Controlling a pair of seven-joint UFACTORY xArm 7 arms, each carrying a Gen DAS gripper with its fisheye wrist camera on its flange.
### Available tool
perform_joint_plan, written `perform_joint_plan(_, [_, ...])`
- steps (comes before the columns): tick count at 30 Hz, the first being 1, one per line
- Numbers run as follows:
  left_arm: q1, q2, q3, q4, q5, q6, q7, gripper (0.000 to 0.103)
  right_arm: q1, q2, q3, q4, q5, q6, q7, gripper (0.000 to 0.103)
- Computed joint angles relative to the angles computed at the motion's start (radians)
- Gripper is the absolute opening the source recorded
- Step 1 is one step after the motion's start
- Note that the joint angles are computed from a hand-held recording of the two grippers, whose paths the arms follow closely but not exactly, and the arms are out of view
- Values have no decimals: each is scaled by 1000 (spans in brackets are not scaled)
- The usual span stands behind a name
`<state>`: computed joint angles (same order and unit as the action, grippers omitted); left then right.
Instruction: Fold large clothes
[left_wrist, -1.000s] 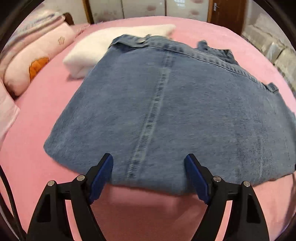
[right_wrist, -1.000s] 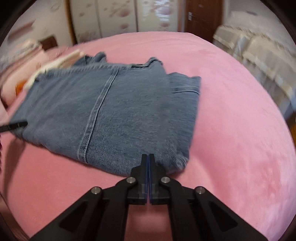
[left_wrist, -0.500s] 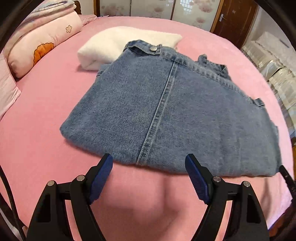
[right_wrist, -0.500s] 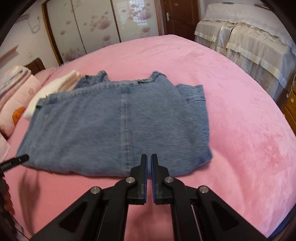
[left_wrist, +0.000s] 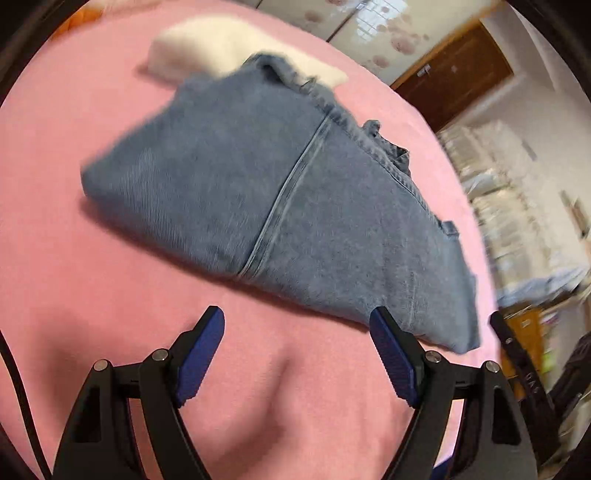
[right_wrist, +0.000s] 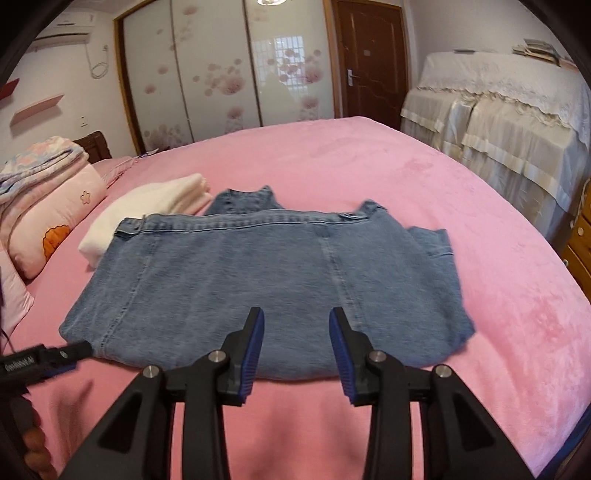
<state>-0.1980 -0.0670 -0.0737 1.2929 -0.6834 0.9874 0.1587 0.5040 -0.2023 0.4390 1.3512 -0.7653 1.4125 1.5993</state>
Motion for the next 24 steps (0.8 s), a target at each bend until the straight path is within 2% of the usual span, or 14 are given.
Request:
perform_joint_plan(6, [13,42,7,-79,-221,-125,116,80,27,84,-24,39,-13,-76,-8,37])
perform_joint_plan(9, [13,83,-6,-56,-271,-188,166,80,45,107,-44,42,-21,-109,-13,37])
perform_joint_plan(12, [18,151,-22,3,-278,-239,168,80,57,123,-61,46,-24,-122,-17,37])
perform_joint_plan(16, [29,254,-48,125,-213,-268,96,79,64,127,-80,36,-18,-139,-14,37])
perform_joint_plan(17, [32,274,-54,150,-191,-274,72,76,63,129,-84,34,-17,-143,-12,37])
perform_joint_plan(19, [17,315,-57,210,-72,-286,-23,66,62,132,-90,28,-17,-149,-8,37])
perform_joint_plan(21, [-3,335,-56,247,55,-297,-111,47,59,137,-97,22,-13,-157,-8,37])
perform_joint_plan(24, [-5,332,-65,263,156,-295,-165,34,56,143,-106,15,-5,-168,-10,37])
